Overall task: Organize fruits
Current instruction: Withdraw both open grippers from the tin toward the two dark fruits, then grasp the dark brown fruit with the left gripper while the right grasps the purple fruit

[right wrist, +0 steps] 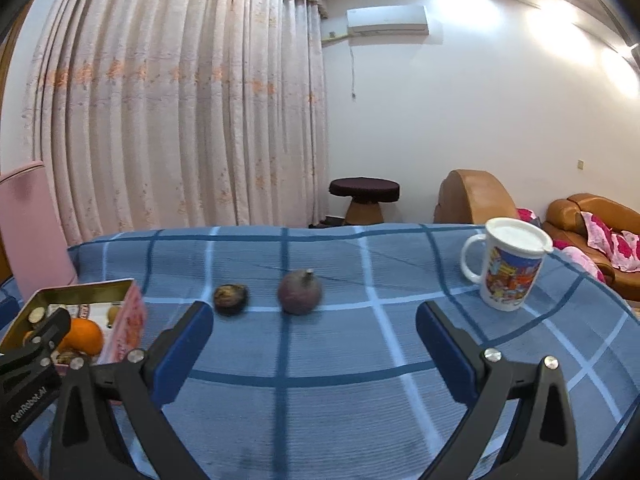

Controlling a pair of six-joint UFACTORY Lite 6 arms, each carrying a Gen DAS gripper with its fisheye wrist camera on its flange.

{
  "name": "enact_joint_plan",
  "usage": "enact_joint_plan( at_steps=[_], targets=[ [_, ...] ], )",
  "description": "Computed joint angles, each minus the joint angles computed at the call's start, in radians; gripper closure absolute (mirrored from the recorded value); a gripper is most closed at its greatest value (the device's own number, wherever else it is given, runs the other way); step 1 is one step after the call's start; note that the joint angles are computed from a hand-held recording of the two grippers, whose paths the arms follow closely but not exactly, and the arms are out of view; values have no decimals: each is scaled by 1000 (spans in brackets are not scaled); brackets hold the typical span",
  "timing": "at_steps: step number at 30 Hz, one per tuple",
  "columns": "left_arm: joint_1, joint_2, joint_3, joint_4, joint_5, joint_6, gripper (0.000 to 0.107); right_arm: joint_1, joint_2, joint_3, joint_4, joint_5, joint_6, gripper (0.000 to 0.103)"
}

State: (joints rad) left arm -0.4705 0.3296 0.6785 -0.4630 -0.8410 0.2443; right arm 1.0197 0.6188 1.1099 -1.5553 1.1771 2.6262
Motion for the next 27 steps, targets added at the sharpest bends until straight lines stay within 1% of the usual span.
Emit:
enact_joint_plan(
  at_steps=[3,6,10,15,21,22,25,27],
  targets=[
    [-33,22,32,-38,16,24,25,-16,-28,-47,0,2,7,0],
    [-59,50,75,-56,45,38,25,-44,-60,-97,-10,-23,33,0],
    [-92,89,136,-65,81,47,25,-106,-110,-164,-47,-90,71,0],
    [-112,150,245,-108,162,75,25,-191,-137,-196,-115,-179,93,0],
    [-139,261,427,-196,281,173,25,-332,-98,-124,-241,-369,49,2],
    [-137,275,451,-181,301,166,25,-358,-88,-106,-268,-402,46,2],
    [-124,298,497,-164,344,146,25,-449,-36,-24,-368,-538,47,10],
    [-112,308,527,-145,378,129,25,-499,10,43,-425,-623,51,11]
  ],
)
